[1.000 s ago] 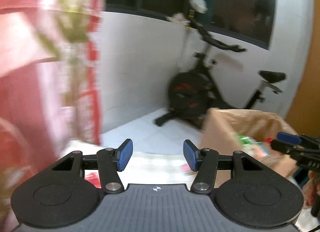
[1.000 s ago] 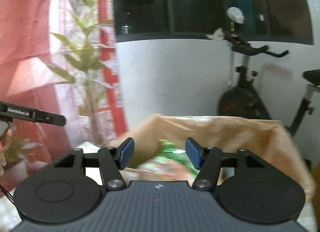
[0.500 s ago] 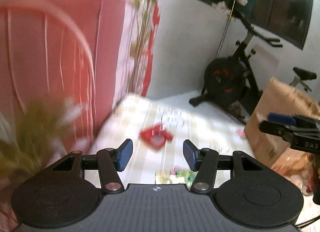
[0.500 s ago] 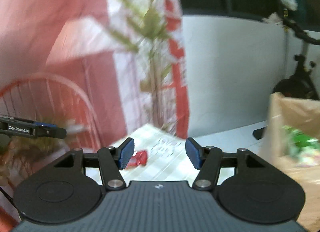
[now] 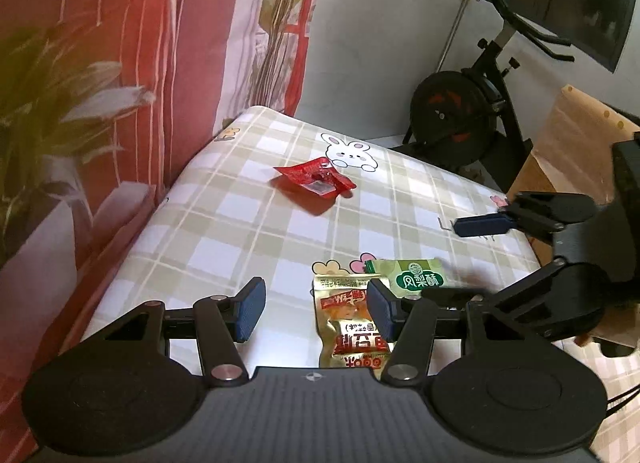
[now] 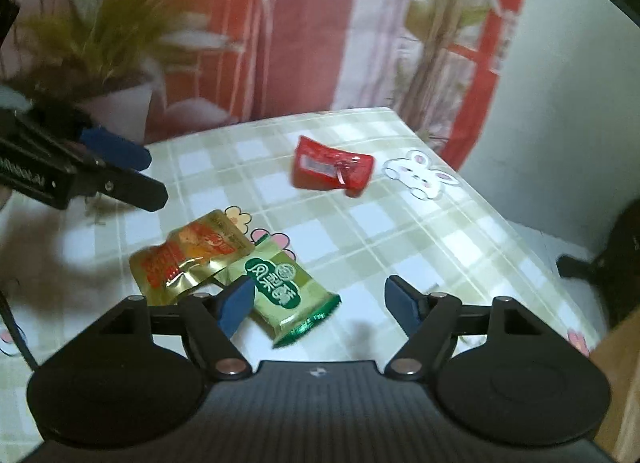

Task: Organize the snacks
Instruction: 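Move both tools back down to the snacks on the table, then grasp the gold jelly packet with the left tool while the right grasps the green biscuit packet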

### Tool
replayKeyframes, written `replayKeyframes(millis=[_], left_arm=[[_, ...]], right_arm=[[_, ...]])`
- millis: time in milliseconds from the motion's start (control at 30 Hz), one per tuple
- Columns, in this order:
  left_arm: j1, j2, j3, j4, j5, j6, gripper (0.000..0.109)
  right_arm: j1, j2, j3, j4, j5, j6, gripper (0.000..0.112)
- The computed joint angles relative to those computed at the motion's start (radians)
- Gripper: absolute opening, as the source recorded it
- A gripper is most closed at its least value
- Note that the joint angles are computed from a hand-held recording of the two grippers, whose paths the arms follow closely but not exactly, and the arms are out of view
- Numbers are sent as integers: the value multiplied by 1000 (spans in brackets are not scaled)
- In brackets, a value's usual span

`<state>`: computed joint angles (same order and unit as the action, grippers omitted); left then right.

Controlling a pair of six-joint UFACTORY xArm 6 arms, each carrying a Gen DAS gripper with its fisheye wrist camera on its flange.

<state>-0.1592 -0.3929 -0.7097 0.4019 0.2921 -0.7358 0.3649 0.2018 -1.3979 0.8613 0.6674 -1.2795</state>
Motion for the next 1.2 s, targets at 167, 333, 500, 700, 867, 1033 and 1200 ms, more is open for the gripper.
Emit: replayKeyframes(millis=[167,333,500,700,867,1033,1200], left_arm=[[7,-11,23,-64,-27,55,59],[0,15,15,-84,-44,61,59],[-21,30,5,-73,-11,45,60],[-52,74,-32,79,53,-98,69],[-84,136,-89,219,108,-212,74],[-154,206,-172,425,247,-372,80],[-201,207,-185,521,310,-529,54]], right_arm=[[21,61,-70,-54,56,-35,83],[12,111,-124,-38,120,26,82],[-19,83,-89,27,160,67,52],[-28,-61,115,144,14,106,46],[-10,-212,323,234,-178,83,46],[-29,-301,424,313,-254,68,46],[-60,-324,441,322,-252,90,46]])
